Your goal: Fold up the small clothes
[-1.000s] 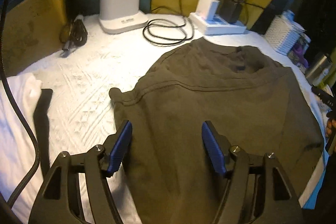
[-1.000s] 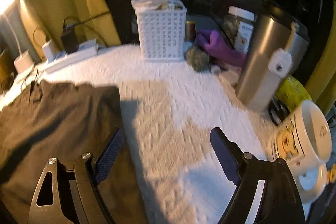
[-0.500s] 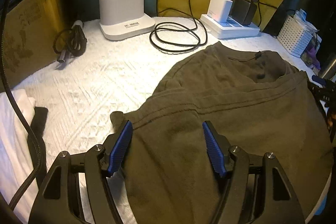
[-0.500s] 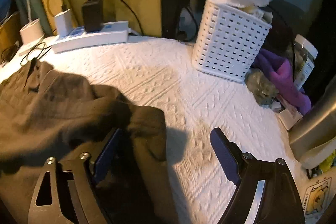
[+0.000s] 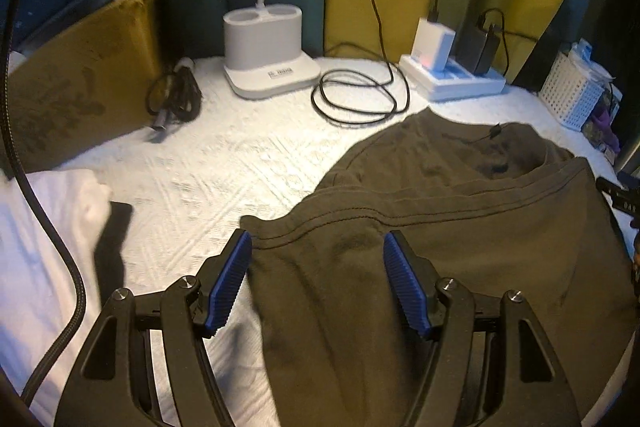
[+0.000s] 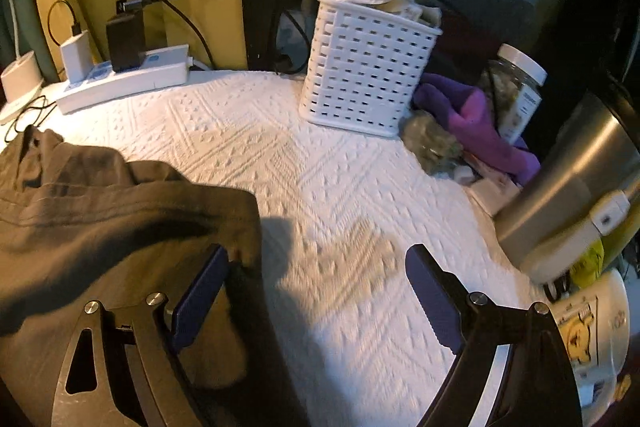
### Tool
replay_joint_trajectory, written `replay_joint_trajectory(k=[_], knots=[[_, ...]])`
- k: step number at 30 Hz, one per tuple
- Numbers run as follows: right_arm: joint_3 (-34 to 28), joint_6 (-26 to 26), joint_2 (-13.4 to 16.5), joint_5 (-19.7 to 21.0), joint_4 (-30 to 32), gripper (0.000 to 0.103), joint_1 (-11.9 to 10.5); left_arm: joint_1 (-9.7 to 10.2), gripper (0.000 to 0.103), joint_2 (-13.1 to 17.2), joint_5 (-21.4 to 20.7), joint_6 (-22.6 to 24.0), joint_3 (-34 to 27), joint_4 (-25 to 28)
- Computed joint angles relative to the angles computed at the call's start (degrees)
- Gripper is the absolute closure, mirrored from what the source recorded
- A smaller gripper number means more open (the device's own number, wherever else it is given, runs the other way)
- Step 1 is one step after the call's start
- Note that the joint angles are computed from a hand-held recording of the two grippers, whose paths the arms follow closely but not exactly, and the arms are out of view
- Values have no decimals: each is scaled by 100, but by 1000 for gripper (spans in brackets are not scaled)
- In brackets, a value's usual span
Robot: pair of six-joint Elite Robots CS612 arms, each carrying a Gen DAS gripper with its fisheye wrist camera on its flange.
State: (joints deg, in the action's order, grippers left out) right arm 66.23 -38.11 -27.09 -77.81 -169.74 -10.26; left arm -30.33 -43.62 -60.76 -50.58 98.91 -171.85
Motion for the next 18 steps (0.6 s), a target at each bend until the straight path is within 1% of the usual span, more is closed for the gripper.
replay_joint_trajectory(k=[4,7,12,16,18], knots=[[354,124,-213,209,-119,13,-112,-84,34,-94,88,-9,146,-230],[649,151,-381,338,-240,13,-189,-160,34,-139,69,18,230,-446],[1249,170,-697,519,-593,13,-351,-316,34,-150,0,121,330,-823],[1695,202,-909,652,-789,13,-505,-412,34,-134,-187,226,361,-1009],[1895,200,-993,686,-896,13,-578,-472,34,-138,-186,249,390,-1084]])
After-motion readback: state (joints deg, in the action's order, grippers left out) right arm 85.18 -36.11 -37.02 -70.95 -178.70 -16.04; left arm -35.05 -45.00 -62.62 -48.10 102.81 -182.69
